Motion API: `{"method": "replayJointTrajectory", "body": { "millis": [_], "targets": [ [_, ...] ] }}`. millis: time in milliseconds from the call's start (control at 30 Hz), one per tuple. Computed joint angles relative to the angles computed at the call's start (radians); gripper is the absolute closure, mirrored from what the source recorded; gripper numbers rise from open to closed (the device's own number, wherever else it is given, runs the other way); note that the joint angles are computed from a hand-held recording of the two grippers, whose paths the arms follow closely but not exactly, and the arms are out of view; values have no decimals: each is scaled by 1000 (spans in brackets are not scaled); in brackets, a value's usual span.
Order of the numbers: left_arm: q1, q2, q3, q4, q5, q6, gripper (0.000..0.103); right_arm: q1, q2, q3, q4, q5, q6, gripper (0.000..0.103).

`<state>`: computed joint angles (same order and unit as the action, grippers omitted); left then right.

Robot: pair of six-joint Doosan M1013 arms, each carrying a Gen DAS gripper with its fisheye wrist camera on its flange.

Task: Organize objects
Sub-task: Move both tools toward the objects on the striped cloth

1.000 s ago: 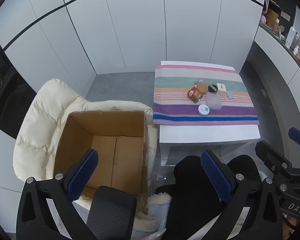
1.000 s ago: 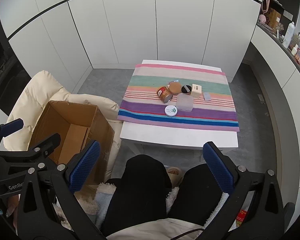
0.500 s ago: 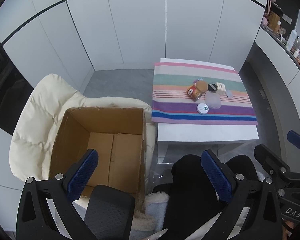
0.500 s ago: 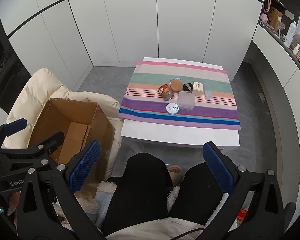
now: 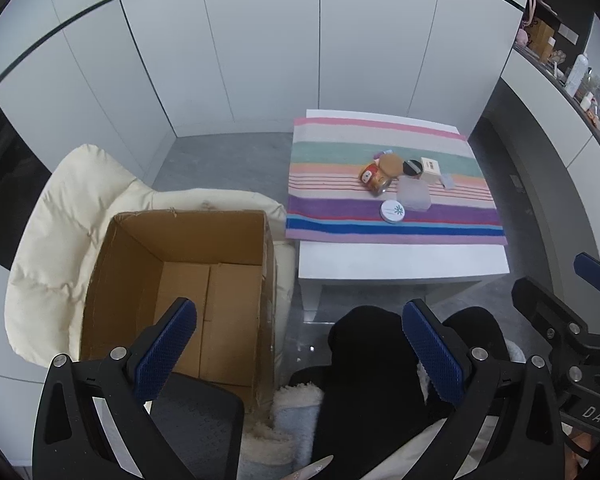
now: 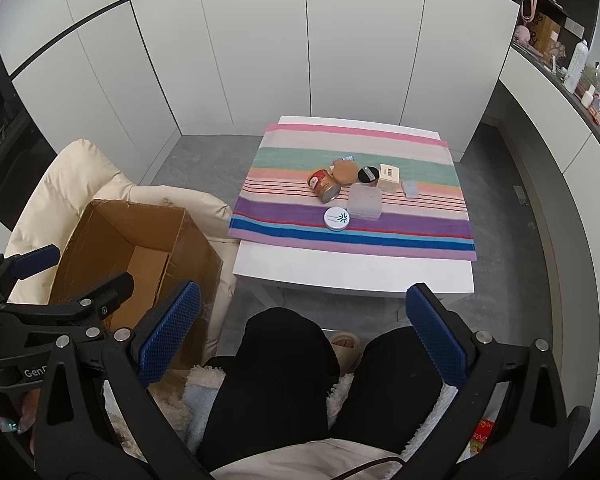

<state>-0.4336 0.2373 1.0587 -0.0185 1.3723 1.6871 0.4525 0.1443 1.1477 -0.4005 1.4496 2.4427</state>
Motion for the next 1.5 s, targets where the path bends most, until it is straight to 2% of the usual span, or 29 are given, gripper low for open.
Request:
{"method": "replayJointTrajectory", "body": {
  "millis": [200,300,333,400,567,700,800,967,1100,1200,1333,1400,1500],
  "targets": [
    [-21,-17,29,-16,-53,-16,0,-22,-31,47,15,-28,-1,0],
    [-35,-40,63,-8,-120,-48,0,-36,-53,79,16,-47,2,0],
    [-33,-52,84,-42,-163,-62,0,-41,-61,89,20,-55,1,0],
    [-36,-57,103,-81,-192,-93,0,-50,-75,106,24,-65,-1,0],
    [-79,-25,98,-74,-141,-78,0,-65,-109,154,-6,-44,-9,0],
    [-87,-21,107,-121,-133,-59,0,-89,-146,205,3,-54,16,0],
    [-97,-20,112,-116,-146,-56,0,-110,-171,245,11,-82,57,0],
    [-90,-19,120,-131,-189,-80,0,-113,-176,269,-47,-73,117,0],
    [-101,-13,138,-89,-265,-120,0,-104,-178,297,-125,-84,119,0],
    [-111,4,140,-53,-282,-93,0,-108,-184,327,-165,-138,105,0],
    [-116,38,126,-39,-265,-70,0,-110,-183,354,-208,-181,126,0],
    [-118,54,122,-33,-268,-70,0,-125,-184,370,-190,-215,124,0],
    [-132,88,104,23,-256,-94,0,-172,-188,400,-96,-289,96,0]
  ]
}}
